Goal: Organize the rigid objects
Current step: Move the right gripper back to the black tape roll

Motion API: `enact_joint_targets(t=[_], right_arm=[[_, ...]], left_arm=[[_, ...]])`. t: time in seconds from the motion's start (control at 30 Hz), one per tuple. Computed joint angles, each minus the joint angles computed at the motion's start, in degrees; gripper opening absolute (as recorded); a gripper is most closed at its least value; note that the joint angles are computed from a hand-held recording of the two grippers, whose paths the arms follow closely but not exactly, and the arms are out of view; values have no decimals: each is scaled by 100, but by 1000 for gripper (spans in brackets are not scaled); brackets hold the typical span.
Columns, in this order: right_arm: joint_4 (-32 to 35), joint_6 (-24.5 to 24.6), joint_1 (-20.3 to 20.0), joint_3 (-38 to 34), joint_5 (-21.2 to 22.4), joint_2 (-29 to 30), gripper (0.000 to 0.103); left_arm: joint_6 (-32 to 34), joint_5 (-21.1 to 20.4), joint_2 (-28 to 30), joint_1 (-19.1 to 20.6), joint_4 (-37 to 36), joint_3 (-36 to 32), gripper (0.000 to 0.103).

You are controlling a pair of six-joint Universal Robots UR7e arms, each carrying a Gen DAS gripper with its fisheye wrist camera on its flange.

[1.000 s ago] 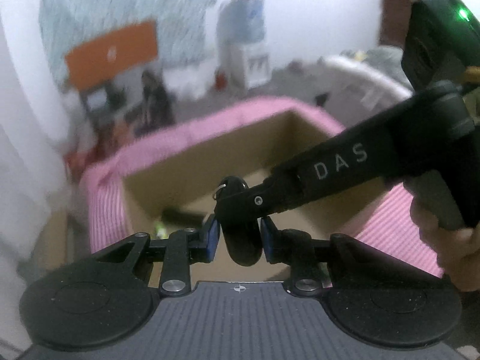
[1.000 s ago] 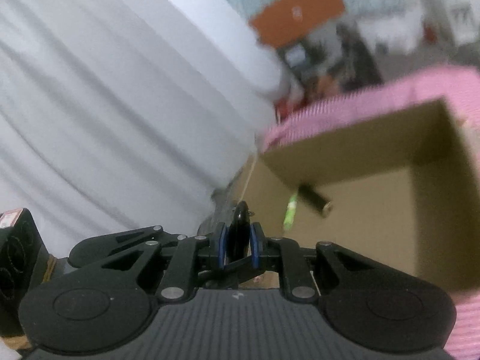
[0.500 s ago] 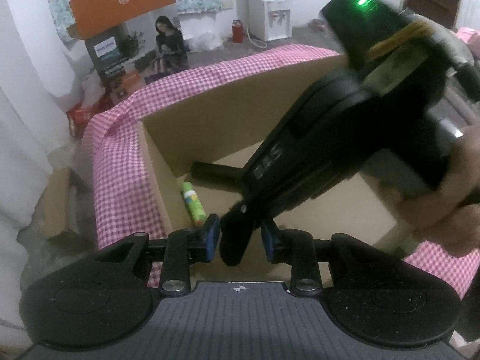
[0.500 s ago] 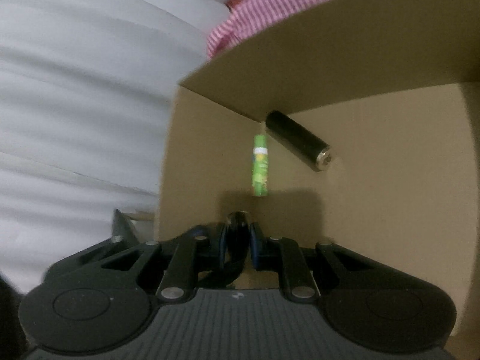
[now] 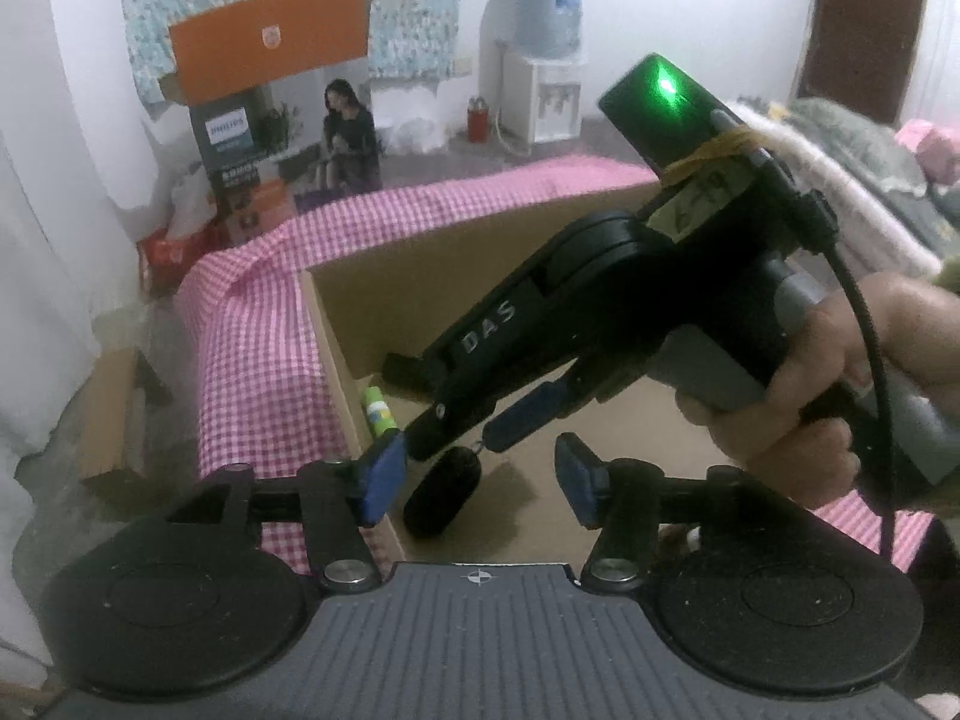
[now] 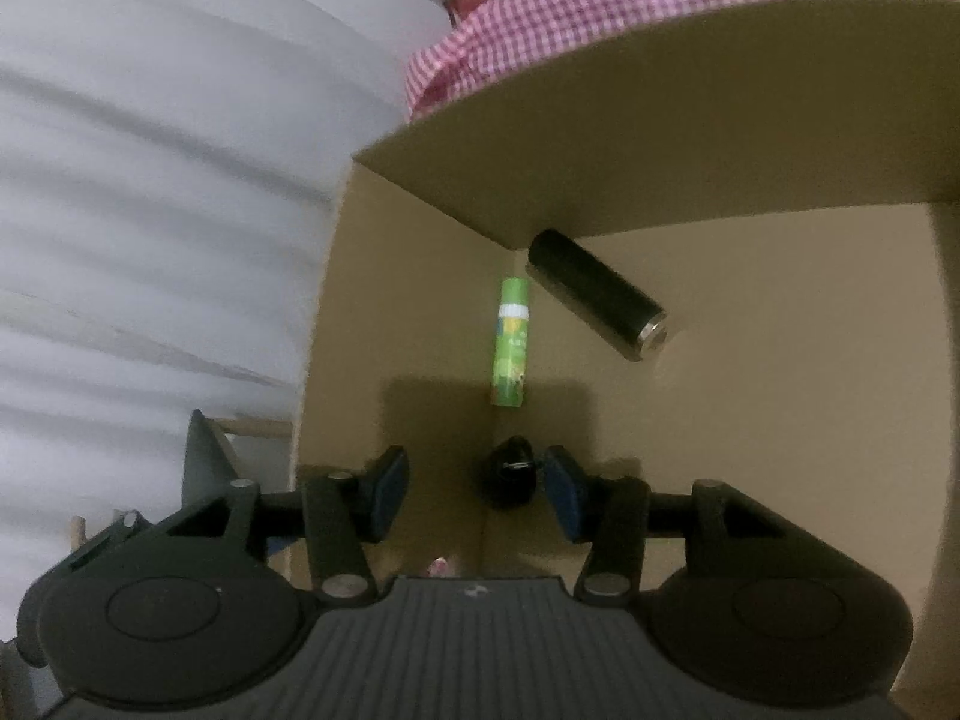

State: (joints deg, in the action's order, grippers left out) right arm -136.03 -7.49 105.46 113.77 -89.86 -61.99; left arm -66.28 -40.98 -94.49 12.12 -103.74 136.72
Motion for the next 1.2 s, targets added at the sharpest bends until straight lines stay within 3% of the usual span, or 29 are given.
enact_joint_targets(t=[0.27,0.63,0.87,0.93,1.1,1.2], right_arm=[[-468,-340,-130,563,607,-882,53],[-547,-788,-357,1585,1455,-2901,53],[396,-1360,-832,2232,2050,-4675,53],[560,-1254,-975,2436,2042,-5160,53],[1946,-1769,-1849,2781,2258,-6336,53],[2446,-2015,-2512,3013,2224,-6739,52]], left_arm=[[-862,299,-475,-812,473,121,70],[-1617,337,-979,-1704,779,393,71],[-1934,34,-977,-2163,685,634,71],[-1900,-125,-918,-2222,485,735,71],[-1464,-545,-337,-2093,-511,1023,71],[-809,-882,155,-1885,-1432,1201,71]])
